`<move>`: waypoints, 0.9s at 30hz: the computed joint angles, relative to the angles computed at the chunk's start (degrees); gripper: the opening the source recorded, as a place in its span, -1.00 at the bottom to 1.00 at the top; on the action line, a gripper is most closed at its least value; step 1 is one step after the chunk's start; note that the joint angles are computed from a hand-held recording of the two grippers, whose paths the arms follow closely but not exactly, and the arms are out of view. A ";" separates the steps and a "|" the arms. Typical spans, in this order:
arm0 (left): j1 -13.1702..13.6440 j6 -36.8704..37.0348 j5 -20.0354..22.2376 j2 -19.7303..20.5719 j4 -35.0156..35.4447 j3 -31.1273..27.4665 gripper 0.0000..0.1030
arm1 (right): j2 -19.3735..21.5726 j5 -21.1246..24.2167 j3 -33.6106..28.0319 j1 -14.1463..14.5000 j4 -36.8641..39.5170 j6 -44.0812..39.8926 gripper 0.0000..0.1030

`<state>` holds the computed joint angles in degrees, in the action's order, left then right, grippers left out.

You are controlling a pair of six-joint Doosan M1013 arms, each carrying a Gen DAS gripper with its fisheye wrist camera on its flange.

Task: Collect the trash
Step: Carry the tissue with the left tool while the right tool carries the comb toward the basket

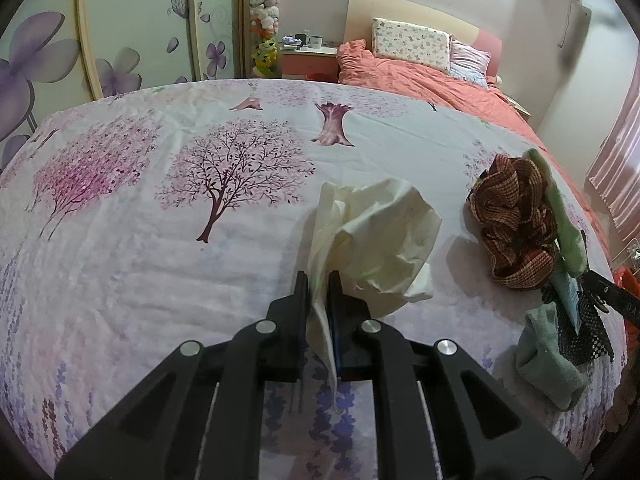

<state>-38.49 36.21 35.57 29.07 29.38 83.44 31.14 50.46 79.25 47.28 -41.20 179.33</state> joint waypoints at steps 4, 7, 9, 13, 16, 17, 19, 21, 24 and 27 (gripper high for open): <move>-0.14 -0.11 0.53 0.11 0.44 -0.21 -0.77 | 1.36 2.68 -2.30 0.21 0.73 -2.97 -0.39; -0.14 -0.11 0.51 0.13 0.41 -0.22 -0.76 | 2.31 4.96 -3.83 0.32 0.99 -4.85 -0.30; -0.15 -0.11 0.52 0.13 0.41 -0.23 -0.75 | 2.92 6.78 -4.53 0.72 -0.21 -5.90 -0.30; -0.24 -0.14 0.34 0.05 0.62 -0.10 -0.64 | 1.79 4.31 -2.68 0.66 -1.39 -4.23 -0.35; -0.37 -1.20 -0.01 -0.24 1.49 0.36 -0.37 | 0.04 2.50 -0.28 0.91 -5.19 0.53 -0.35; -0.38 -1.21 -0.30 -0.32 1.43 0.53 -0.36 | -0.28 2.11 0.09 0.91 -5.98 1.40 -0.35; -0.39 -0.91 -0.95 -0.55 0.95 0.84 -0.33 | -0.80 1.95 0.59 0.98 -7.26 2.63 -0.35; -0.48 -0.84 -1.44 -0.71 0.93 1.01 -0.28 | -1.19 1.61 1.04 0.96 -7.64 3.08 -0.35; -0.58 -1.27 -1.74 -0.70 1.37 0.82 -0.28 | -1.45 1.13 1.49 0.86 -7.21 3.17 -0.35; -0.45 -1.57 -1.86 -0.51 1.07 0.33 -0.28 | -1.56 0.84 1.89 0.80 -6.70 2.98 -0.35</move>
